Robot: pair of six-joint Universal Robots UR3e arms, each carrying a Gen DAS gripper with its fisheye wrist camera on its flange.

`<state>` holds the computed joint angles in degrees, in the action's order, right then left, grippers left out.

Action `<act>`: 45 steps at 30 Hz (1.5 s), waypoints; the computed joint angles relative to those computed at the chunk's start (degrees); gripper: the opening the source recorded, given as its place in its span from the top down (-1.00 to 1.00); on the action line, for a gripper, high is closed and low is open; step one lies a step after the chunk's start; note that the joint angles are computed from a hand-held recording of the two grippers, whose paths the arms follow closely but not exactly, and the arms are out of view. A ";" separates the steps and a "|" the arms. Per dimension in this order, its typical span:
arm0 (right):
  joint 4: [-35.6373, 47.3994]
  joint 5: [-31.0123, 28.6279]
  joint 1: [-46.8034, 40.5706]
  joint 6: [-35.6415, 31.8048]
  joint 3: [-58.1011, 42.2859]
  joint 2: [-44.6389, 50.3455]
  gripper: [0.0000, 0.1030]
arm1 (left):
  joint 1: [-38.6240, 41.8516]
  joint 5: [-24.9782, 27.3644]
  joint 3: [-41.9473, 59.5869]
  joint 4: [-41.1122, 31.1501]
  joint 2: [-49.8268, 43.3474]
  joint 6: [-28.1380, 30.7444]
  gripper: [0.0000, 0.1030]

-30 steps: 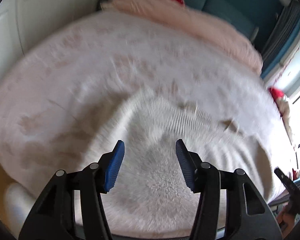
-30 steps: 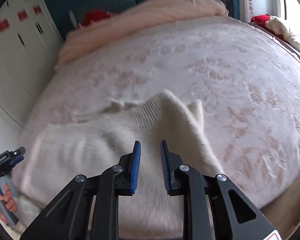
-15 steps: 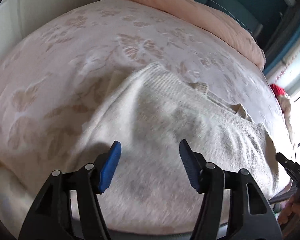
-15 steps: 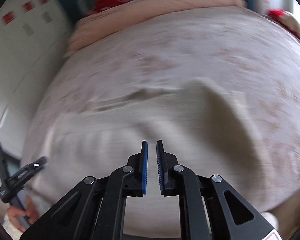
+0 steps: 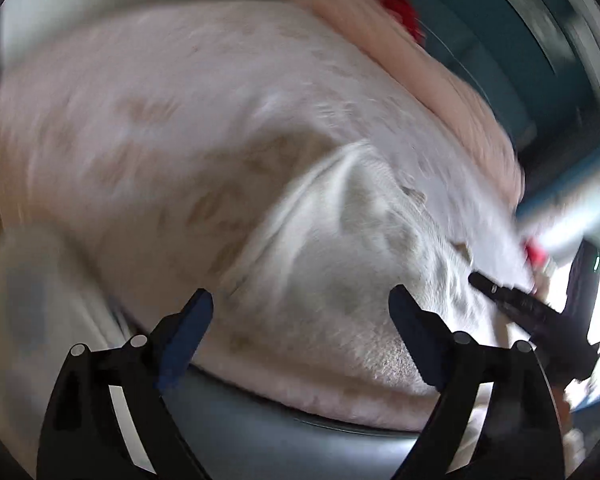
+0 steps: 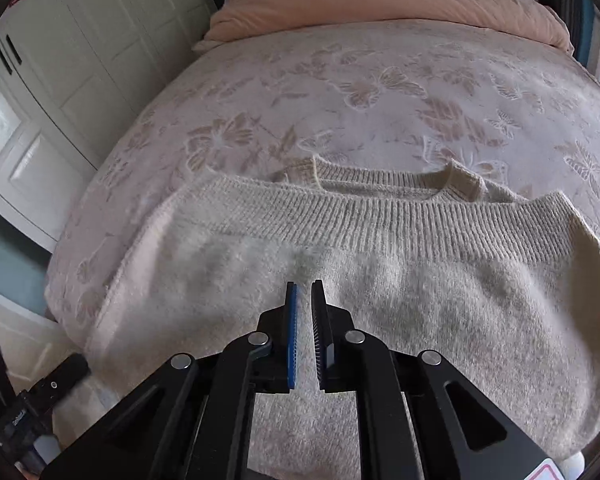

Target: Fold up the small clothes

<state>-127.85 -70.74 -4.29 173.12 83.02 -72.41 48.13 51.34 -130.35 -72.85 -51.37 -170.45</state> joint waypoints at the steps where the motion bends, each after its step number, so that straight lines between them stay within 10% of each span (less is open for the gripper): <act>1: 0.21 -1.11 0.49 0.65 -1.10 1.72 0.82 | -0.35 0.81 -0.45 0.15 -2.11 -1.25 -0.69; 7: 0.63 -0.09 -0.16 2.18 -1.81 7.91 0.83 | -4.32 1.45 -2.76 13.23 -11.91 -9.99 -0.62; 9: 1.63 1.08 -0.93 1.83 -1.96 7.90 0.83 | -6.14 1.16 -0.82 15.18 -14.97 -10.24 0.19; 11: 1.44 1.73 -1.56 1.42 -1.46 7.76 0.90 | -6.83 0.01 2.17 13.44 -16.65 -10.07 0.40; 22: 3.27 13.94 -12.02 -1.76 7.80 -2.30 0.69 | -40.99 6.62 30.56 25.13 -26.21 -17.51 0.57; 30: 21.09 18.91 -40.95 -22.08 16.66 -19.94 0.22 | -68.34 23.40 46.36 28.30 -51.49 -20.70 0.40; 34: 34.24 23.12 -49.66 -30.32 14.97 -21.51 -0.15 | -69.76 25.22 29.61 38.30 -41.99 -19.52 -0.39; 36: 38.08 25.24 -49.64 -31.63 13.62 -20.55 -0.22 | -70.08 28.89 23.29 40.47 -36.35 -17.36 -0.66; 45: 32.16 24.56 -30.77 -18.57 6.38 -9.67 -0.32 | -62.06 35.64 15.72 34.23 -30.11 -16.72 -0.67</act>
<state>-95.69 -46.18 -35.06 154.55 89.40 -82.08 -13.93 86.99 -114.63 -38.63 -81.48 -187.17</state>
